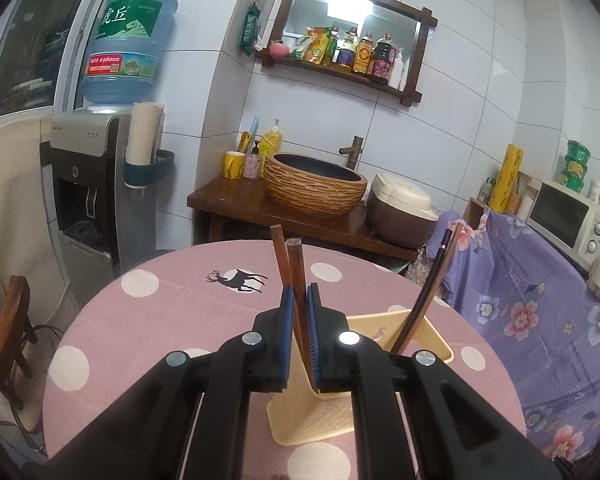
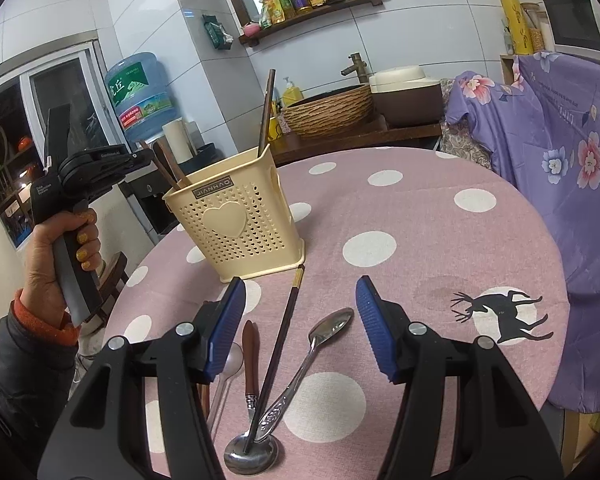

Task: Organize utensils
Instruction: 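Open the left tool to release the chopstick in the basket, then move the left tool down to the pair of brown chopsticks on the table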

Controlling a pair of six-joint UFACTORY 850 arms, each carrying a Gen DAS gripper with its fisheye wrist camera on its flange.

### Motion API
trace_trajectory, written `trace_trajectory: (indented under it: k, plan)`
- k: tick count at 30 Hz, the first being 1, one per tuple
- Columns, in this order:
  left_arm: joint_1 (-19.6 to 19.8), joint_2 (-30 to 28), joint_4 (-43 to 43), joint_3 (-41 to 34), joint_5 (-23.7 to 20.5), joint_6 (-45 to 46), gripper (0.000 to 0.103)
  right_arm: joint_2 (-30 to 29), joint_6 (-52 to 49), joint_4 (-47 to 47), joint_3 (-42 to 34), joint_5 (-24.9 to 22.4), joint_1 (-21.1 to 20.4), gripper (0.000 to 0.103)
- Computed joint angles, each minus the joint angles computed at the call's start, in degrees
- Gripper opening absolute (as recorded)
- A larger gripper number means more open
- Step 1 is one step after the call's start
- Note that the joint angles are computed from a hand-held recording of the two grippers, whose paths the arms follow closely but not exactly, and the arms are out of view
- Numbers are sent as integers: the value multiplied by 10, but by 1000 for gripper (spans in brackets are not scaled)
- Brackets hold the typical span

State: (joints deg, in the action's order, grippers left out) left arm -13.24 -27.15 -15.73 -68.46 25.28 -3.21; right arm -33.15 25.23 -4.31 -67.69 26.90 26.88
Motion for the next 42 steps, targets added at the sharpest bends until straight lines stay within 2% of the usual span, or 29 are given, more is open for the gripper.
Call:
trace_trajectory:
  k: [1,2,4,5,10,15,18,22,25,28,31,33,35,36,38,42]
  plan:
    - [-2,3,1,5,3,2,17,0,-5,2,0,2,0,60]
    - [-3,5,-2,9,6,8,34,-1,-15,9,1,5,2,63]
    - [-11,15,-22,29,30,28,62,0,-29,17,3,15,3,68]
    - [-14,21,-24,41,46,33,71,0,-36,21,4,20,4,70]
    - [-35,46,-55,103,112,79,98,-2,-121,96,10,54,12,89]
    - [-49,57,-97,150,137,99,98,-8,-141,108,9,65,14,94]
    - [-58,58,-124,180,171,98,98,-14,-131,86,1,42,13,94]
    - [-41,59,-56,197,114,3,98,-21,-165,118,-2,25,18,94]
    - [-32,57,-22,199,62,-33,98,-27,-142,92,-10,-6,16,94]
    - [-38,48,-56,196,32,-4,98,-28,-125,71,-6,-7,17,94]
    - [-51,40,-105,200,38,44,97,-32,-169,108,-6,-18,23,94]
    - [-55,34,-99,200,31,46,91,-33,-173,116,-3,-19,23,94]
    - [-58,27,-81,195,14,35,77,-34,-168,118,0,-19,23,94]
    - [-59,22,-77,189,3,34,73,-34,-171,124,1,-20,23,94]
    - [-65,10,-97,178,-13,59,59,-33,-177,131,3,-19,23,94]
    - [-73,-5,-112,158,-40,75,46,-31,-172,126,8,-19,23,94]
